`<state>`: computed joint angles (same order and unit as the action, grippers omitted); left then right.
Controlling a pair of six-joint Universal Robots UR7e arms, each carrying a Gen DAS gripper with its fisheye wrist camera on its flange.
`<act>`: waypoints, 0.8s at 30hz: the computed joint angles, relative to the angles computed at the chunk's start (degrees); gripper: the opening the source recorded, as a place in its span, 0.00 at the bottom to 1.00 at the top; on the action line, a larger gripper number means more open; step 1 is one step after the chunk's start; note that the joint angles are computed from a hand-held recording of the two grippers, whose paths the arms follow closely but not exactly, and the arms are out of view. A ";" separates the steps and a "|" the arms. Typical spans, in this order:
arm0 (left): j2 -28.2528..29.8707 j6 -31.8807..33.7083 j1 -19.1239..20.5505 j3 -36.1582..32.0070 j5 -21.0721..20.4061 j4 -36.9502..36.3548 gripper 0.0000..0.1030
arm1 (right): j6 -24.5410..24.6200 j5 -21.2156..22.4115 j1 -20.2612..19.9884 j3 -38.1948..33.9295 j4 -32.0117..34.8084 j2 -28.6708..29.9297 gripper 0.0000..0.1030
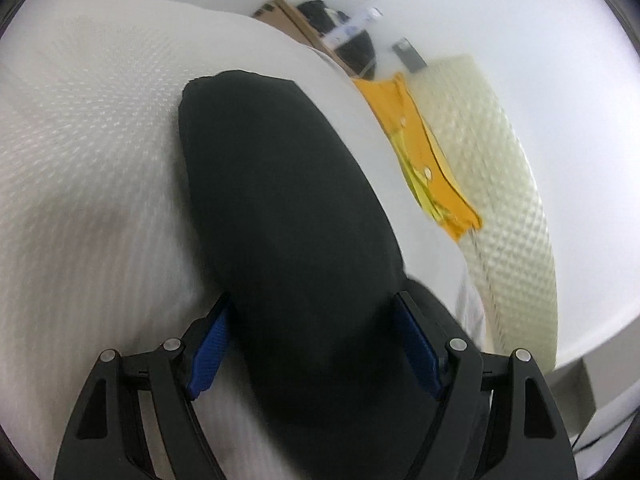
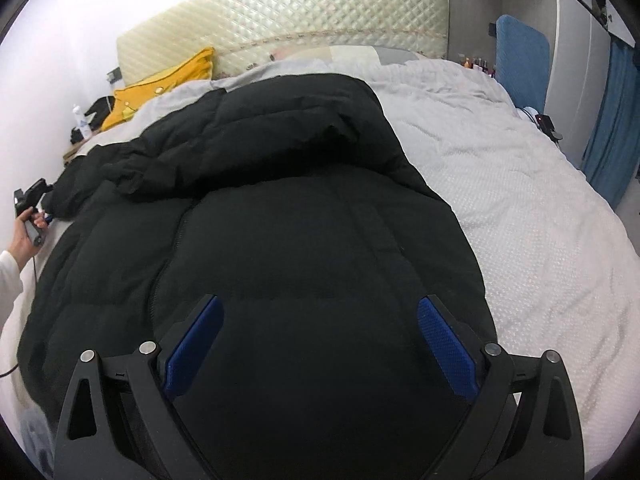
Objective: Fold large clothes
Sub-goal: 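Grasp the sleeve cuff nearest the left tool and lift it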
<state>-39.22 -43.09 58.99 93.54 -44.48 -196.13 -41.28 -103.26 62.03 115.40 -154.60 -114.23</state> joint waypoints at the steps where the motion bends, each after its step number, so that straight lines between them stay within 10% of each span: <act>1: 0.26 0.01 0.74 -0.57 -0.71 -0.64 0.75 | 0.31 -0.45 0.08 -0.17 0.03 0.41 0.95; 5: 1.71 0.73 3.02 -4.11 -1.78 -0.96 0.71 | 0.92 -1.92 0.33 -0.57 0.23 1.68 0.95; 11: 2.29 6.96 -0.08 -8.43 6.64 4.04 0.24 | 1.91 -1.70 0.14 -1.51 2.00 1.77 0.95; 19: -3.20 4.57 -9.76 -0.90 23.61 6.68 0.14 | 1.04 3.32 -0.84 -2.09 5.86 -1.28 0.95; 24: -9.77 -5.47 -16.15 4.87 30.23 21.45 0.12 | -0.33 8.15 -3.11 -2.10 9.09 -4.56 0.95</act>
